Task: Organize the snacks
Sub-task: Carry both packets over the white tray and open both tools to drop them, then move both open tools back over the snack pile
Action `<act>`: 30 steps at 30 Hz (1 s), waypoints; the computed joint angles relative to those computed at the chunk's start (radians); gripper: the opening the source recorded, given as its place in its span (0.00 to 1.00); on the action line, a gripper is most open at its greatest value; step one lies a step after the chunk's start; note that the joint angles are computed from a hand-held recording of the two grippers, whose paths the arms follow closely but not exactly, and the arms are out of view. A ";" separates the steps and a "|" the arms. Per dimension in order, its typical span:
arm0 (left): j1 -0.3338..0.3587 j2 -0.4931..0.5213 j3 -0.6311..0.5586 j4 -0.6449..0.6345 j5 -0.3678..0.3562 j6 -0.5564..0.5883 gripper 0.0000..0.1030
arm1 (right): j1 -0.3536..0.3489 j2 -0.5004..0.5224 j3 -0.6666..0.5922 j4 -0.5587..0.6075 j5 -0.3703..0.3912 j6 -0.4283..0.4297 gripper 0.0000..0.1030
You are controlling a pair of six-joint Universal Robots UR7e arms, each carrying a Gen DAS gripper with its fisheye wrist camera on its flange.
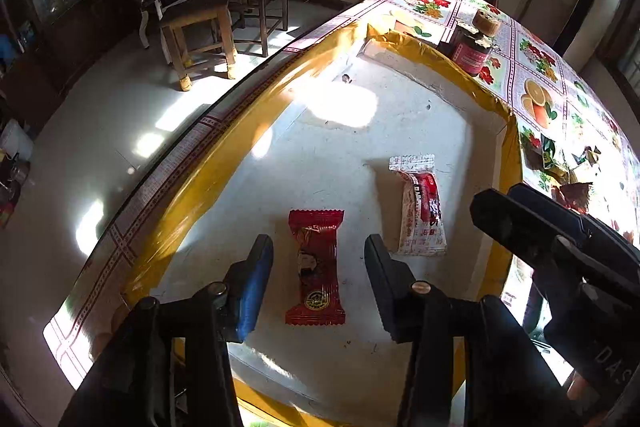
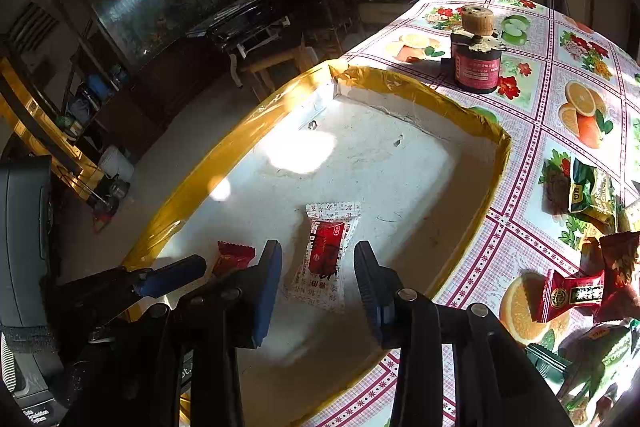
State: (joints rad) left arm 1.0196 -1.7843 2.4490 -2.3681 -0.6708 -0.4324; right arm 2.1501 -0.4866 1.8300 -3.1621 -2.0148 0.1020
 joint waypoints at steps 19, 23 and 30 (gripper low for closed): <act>-0.345 -0.024 0.123 0.124 -0.100 -0.157 0.68 | 0.048 -0.381 0.649 -0.387 -0.282 0.289 0.68; -0.373 0.020 0.134 0.113 -0.118 -0.170 0.69 | 0.068 -0.429 0.707 -0.389 -0.326 0.326 0.71; -0.382 0.114 0.137 0.073 -0.141 -0.169 0.69 | 0.083 -0.478 0.766 -0.351 -0.422 0.390 0.74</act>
State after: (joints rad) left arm 0.6374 -1.6700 2.5859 -2.2956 -0.8114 -0.6012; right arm 2.2332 -0.9651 2.5964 -3.5134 -2.4367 0.4916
